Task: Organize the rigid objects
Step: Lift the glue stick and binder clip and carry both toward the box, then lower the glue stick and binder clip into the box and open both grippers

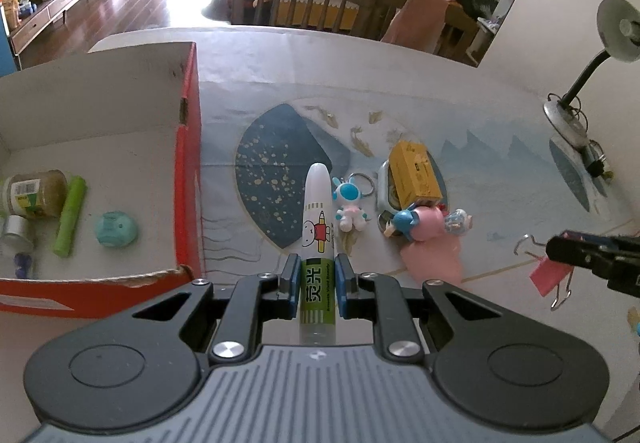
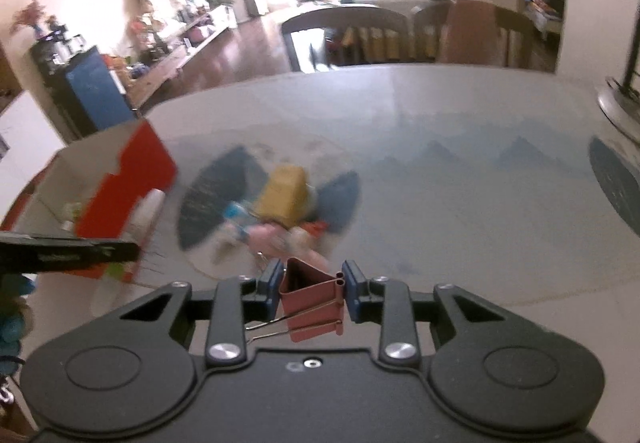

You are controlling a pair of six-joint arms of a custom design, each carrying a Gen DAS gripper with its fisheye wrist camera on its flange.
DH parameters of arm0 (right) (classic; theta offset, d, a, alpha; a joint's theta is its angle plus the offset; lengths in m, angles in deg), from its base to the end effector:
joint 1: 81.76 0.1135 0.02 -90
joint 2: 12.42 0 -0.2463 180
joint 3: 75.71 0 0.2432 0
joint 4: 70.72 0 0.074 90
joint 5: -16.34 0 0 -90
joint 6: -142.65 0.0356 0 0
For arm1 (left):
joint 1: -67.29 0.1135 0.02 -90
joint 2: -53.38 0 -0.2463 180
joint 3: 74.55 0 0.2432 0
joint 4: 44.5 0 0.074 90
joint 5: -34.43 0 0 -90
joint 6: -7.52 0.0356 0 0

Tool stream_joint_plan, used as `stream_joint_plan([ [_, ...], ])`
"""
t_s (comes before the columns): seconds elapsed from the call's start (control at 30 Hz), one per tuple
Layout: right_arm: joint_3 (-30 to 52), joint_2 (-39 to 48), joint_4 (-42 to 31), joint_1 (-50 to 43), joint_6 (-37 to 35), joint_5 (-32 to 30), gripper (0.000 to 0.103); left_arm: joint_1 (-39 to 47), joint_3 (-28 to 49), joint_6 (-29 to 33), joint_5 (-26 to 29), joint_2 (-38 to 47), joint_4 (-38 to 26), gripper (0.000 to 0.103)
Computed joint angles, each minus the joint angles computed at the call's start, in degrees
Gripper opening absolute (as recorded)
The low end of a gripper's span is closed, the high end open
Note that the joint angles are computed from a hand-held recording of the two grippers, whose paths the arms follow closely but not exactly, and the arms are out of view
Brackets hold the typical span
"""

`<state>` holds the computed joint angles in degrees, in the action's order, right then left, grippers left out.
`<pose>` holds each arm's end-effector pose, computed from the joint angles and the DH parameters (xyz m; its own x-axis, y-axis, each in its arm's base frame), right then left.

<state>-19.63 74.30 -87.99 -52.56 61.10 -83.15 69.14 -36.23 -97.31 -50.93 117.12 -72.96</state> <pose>0.2488 0.1458 0.1545 -0.7256 -0.2395 -0.6450 -0.4762 0.8515 0.2195 0.1952 0.0034 0.1415 -0.7844 -0.2806 -0.5531 -0.1917 0.9578 -0.2140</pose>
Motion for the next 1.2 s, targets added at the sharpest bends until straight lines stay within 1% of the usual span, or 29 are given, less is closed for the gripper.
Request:
stream_joint_plan([
  [0.2,5.56,0.77,-1.58,6.34,0.67,0.69,0.030,5.98,1.99,3.68,4.99,-3.90,-5.65,0.017],
  [0.33,9.64,2.84,-1.69,10.91,2.14,1.79,0.030,11.46,3.28,7.58,8.26,-7.21,-9.52,0.017],
  [0.47,14.96,6.31,-1.80,15.36,3.20,3.38,0.030,18.83,5.15,12.68,12.29,-9.23,-13.17,0.017],
  [0.6,20.84,10.81,-1.71,19.29,4.03,5.38,0.030,27.12,7.76,17.98,16.49,-8.85,-16.26,0.017],
  [0.83,31.61,19.91,-3.02,24.70,5.91,8.04,0.030,40.77,12.96,28.40,21.71,-3.68,-19.78,0.017],
  [0.93,36.48,23.90,-4.02,26.70,5.97,9.10,0.030,45.05,15.91,32.06,22.87,0.65,-20.18,0.017],
  [1.1,45.57,31.17,-6.69,29.24,5.11,11.29,0.030,50.55,20.48,37.21,23.44,8.72,-18.47,0.017],
  [1.2,50.70,35.47,-8.94,30.37,5.26,12.50,0.030,52.12,23.28,38.91,22.84,13.40,-17.09,0.017],
])
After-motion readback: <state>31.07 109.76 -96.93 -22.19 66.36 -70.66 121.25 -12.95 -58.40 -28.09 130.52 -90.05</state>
